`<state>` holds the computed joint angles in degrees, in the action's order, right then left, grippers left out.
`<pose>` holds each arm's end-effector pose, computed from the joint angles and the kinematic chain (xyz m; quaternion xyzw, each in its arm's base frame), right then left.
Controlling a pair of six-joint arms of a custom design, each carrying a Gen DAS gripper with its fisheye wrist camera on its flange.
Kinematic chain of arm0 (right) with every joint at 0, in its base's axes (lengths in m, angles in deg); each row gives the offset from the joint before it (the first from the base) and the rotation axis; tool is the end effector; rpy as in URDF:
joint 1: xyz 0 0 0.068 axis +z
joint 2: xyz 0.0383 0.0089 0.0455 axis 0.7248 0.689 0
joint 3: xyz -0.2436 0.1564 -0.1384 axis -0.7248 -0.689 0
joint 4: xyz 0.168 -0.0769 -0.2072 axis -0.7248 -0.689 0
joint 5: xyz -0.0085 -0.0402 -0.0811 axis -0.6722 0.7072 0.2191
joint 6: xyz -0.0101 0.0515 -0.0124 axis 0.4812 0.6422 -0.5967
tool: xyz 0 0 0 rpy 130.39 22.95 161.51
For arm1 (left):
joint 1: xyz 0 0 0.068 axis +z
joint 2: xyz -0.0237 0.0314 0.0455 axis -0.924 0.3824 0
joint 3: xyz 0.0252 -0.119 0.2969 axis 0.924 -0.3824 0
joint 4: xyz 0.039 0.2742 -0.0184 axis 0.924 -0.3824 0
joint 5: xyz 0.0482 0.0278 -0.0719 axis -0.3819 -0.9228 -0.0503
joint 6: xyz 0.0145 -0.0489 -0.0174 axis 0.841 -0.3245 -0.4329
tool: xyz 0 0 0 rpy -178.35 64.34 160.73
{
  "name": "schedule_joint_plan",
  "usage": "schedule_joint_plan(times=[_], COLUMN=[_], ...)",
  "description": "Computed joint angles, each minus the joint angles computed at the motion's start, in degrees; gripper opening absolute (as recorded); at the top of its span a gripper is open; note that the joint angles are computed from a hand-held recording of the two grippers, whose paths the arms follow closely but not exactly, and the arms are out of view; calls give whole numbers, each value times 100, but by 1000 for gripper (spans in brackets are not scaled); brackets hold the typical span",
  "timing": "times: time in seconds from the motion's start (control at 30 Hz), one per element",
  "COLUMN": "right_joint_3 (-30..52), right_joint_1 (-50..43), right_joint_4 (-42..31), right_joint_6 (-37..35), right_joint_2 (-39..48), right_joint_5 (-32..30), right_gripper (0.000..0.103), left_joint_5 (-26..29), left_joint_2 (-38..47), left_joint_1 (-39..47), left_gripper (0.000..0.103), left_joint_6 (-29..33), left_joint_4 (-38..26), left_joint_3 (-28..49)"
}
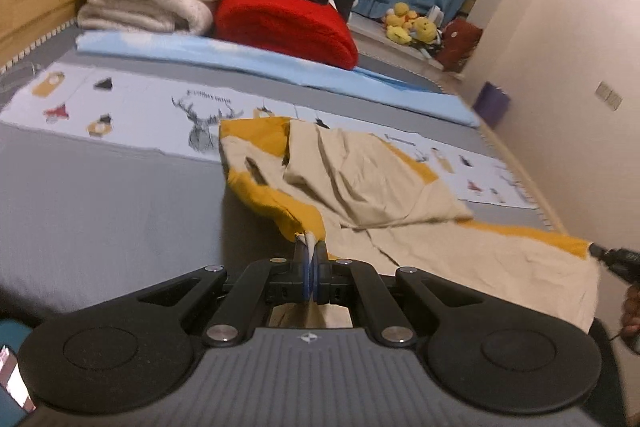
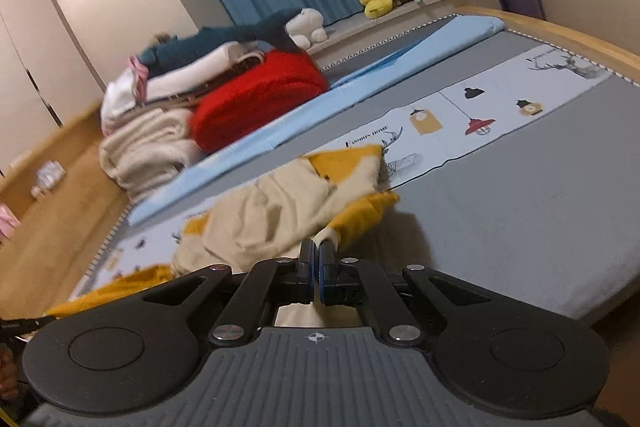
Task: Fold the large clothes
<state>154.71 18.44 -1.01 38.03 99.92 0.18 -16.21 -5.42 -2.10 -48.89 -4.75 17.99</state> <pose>0.2457 -0.0988 0.3627 0.0025 0.8551 0.2978 0.4243 0.0996 0.1540 0.3984 -0.1454 0.8885 -0.1174 0.4191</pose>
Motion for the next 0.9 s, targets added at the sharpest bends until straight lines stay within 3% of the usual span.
schedule_joint_plan(times=[0.07, 0.13, 0.2, 0.3, 0.43, 0.5, 0.57, 0.67, 0.73, 0.8, 0.87, 0.9], right_joint_3=[174, 273, 325, 320, 992, 1643, 2425, 2773, 2685, 2378, 2579, 2497], right_joint_1=[-448, -637, -547, 139, 1140, 1552, 1912, 2191, 2227, 2230, 2276, 2295], right_joint_4=[-524, -735, -586, 303, 1110, 1316, 1369, 1959, 2242, 2470, 1905, 2005], right_joint_6=[-381, -488, -276, 390, 1379, 1857, 2283, 2552, 2557, 2331, 1915, 1777], right_joint_2=[44, 132, 308, 683, 1818, 2566, 3326, 3828, 3948, 3973, 4148, 4148], right_joint_5=[-330, -408, -353, 233, 1011, 1347, 1939, 2679, 2778, 2671, 2622, 2542], right_gripper=[1, 1, 1, 1, 1, 1, 6, 9, 10, 12, 15, 17], left_joint_5=[18, -104, -254, -686, -1013, -1115, -1321, -1307, -1370, -1626, -1836, -1947], left_joint_2=[271, 543, 789, 1289, 2757, 3585, 4140, 4417, 4467, 4342, 4244, 4239], left_joint_1=[274, 212, -166, -1005, -1903, -2110, -2214, -2093, -2026, -2114, -2259, -2331], left_gripper=[1, 1, 1, 1, 3, 16, 42, 49, 49, 49, 49, 49], left_joint_6=[416, 255, -350, -1712, -3472, -4382, -4966, -5508, -5508, -5040, -4541, -4363], left_joint_4=[-590, -632, -122, 1171, 2640, 3074, 3300, 3876, 3690, 3599, 3641, 3680], left_joint_3=[250, 327, 249, 138, 634, 1132, 1585, 1539, 1502, 1435, 1331, 1306])
